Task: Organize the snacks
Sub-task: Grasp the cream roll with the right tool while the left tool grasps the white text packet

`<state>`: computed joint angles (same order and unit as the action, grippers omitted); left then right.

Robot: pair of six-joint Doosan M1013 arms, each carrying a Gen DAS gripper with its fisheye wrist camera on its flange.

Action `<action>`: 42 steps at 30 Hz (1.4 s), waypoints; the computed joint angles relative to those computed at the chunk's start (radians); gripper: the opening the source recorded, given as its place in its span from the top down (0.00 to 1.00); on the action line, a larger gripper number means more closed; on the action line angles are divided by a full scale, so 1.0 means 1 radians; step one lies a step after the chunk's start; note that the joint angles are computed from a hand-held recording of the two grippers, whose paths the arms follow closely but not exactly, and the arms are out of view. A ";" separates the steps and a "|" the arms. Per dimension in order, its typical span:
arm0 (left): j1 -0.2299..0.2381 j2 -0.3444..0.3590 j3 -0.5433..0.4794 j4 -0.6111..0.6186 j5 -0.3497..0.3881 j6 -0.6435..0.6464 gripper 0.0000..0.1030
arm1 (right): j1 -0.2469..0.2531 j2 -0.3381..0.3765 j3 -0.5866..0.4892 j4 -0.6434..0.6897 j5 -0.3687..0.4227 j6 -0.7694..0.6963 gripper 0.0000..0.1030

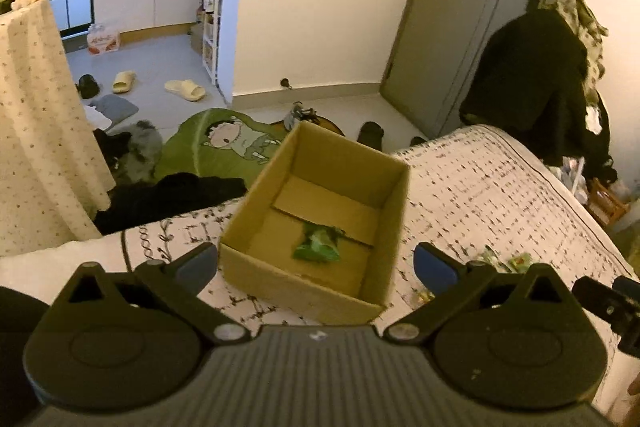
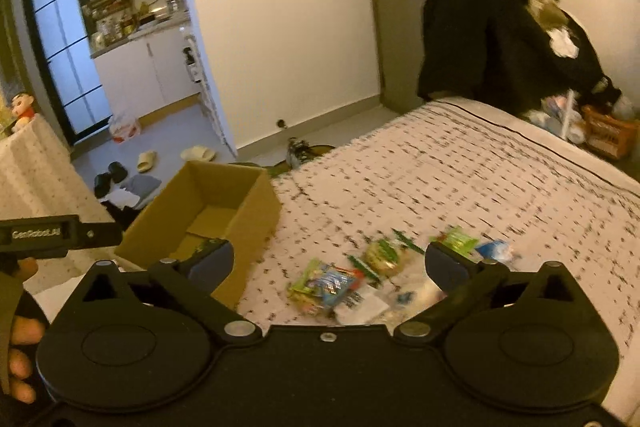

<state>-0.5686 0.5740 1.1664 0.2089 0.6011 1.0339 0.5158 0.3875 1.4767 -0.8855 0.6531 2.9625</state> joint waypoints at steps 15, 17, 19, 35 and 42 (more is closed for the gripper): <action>-0.045 0.003 0.023 -0.121 -0.008 0.092 0.00 | -0.023 -0.028 0.062 -0.003 0.038 0.147 0.00; -0.050 0.000 0.035 -0.142 -0.032 0.109 0.00 | -0.028 -0.030 0.066 0.013 0.031 0.143 0.00; -0.056 0.002 0.038 -0.148 -0.040 0.113 0.00 | -0.035 -0.033 0.073 0.032 0.025 0.147 0.00; -0.088 0.062 0.020 -0.278 -0.049 0.212 0.16 | -0.083 -0.036 0.114 0.151 0.008 0.168 0.20; -0.089 0.115 -0.045 -0.372 -0.001 0.220 0.29 | -0.112 -0.020 0.117 0.276 -0.049 0.114 0.41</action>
<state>-0.6577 0.6894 1.1215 -0.1630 0.5996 1.2543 0.4034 0.3671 1.5934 -0.6095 0.6039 3.0762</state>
